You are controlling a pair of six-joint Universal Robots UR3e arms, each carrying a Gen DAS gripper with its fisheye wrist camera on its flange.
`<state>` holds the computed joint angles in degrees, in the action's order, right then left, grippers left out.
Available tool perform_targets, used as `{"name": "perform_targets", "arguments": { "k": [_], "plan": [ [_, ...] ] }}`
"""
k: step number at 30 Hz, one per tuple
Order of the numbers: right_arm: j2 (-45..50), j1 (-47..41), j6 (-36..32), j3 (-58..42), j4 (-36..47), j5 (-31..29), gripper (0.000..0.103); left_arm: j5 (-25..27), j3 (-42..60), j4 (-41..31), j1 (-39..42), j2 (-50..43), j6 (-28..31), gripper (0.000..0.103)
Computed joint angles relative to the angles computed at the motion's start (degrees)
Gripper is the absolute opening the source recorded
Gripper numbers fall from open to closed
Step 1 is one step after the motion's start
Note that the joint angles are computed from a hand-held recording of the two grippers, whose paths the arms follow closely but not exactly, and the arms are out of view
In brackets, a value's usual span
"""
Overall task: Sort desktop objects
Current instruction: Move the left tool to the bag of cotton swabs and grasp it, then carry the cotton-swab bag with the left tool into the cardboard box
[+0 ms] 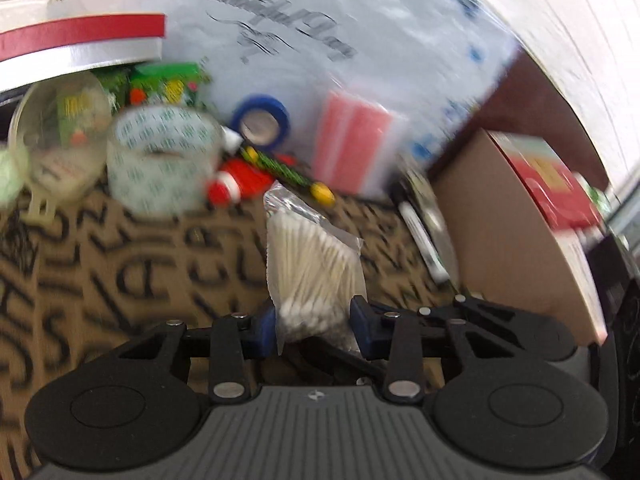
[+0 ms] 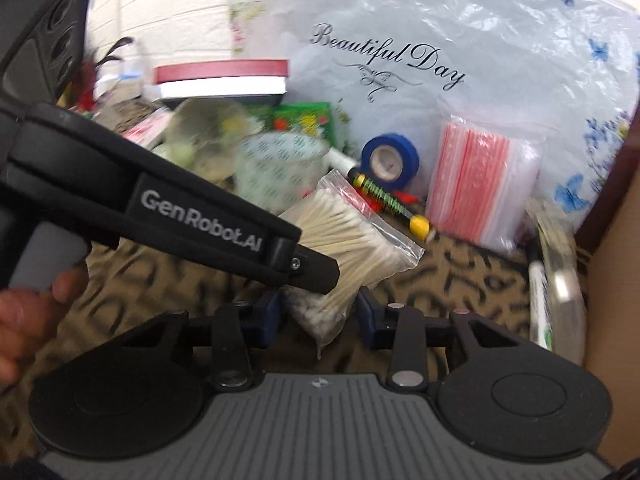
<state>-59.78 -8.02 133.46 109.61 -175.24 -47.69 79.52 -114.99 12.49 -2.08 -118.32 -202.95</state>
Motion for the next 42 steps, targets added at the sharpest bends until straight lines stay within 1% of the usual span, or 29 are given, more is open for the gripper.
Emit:
{"name": "perform_targets", "arguments": {
  "k": [5,12,13,14,15,17,19,23,27,30,33,35,37,42],
  "plan": [
    [-11.3,-7.4,-10.1,14.1,4.8,3.5,0.039,2.7,-3.6,-1.2,-6.1,3.3,-0.4,0.041],
    [-25.4,-16.7,-24.7,27.3,15.0,5.2,0.039,1.6,-7.1,-1.6,-9.6,5.2,-2.1,0.045],
    [-27.0,-18.1,-26.9,28.3,17.2,5.7,0.039,1.7,-7.0,-2.3,-9.9,5.3,-2.1,0.051],
    [-28.2,-18.9,-28.2,29.0,18.9,6.1,0.038,2.3,-6.8,-2.7,-10.6,5.3,-2.7,0.054],
    [-29.9,-20.1,-29.9,30.0,21.0,6.4,0.038,3.2,-6.5,-2.7,-11.3,5.0,-3.5,0.055],
    [-32.5,-21.6,-32.2,31.3,23.9,7.0,0.036,3.9,-6.4,-2.5,-12.1,4.9,-4.4,0.054],
    [-34.0,-22.2,-32.6,32.3,24.3,7.1,0.036,4.5,-6.5,-2.5,-12.9,5.3,-4.5,0.053],
    [-37.7,-24.2,-35.8,32.8,30.6,7.4,0.036,6.8,-6.6,-4.2,-15.3,6.4,-4.4,0.051],
    [-46.1,-29.3,-44.2,34.2,43.6,9.6,0.036,9.2,-6.6,-4.9,-18.0,8.3,-5.8,0.051],
    [-53.7,-34.6,-52.6,33.7,57.6,12.5,0.036,12.3,-4.8,-5.8,-20.9,9.4,-5.9,0.050],
    [-59.4,-40.0,-61.2,31.2,71.8,15.7,0.036,15.5,-1.3,-6.7,-23.8,9.4,-5.4,0.050],
    [-61.7,-43.7,-67.2,28.9,81.1,17.7,0.036,17.0,1.8,-7.2,-25.4,8.7,-4.8,0.049],
    [-62.4,-46.8,-71.9,26.5,88.1,19.6,0.036,18.2,5.5,-8.0,-27.0,7.5,-4.1,0.049],
    [-62.3,-53.7,-82.2,21.0,102.0,24.0,0.036,21.0,16.6,-10.6,-30.9,2.9,-0.7,0.049]
  ]
}}
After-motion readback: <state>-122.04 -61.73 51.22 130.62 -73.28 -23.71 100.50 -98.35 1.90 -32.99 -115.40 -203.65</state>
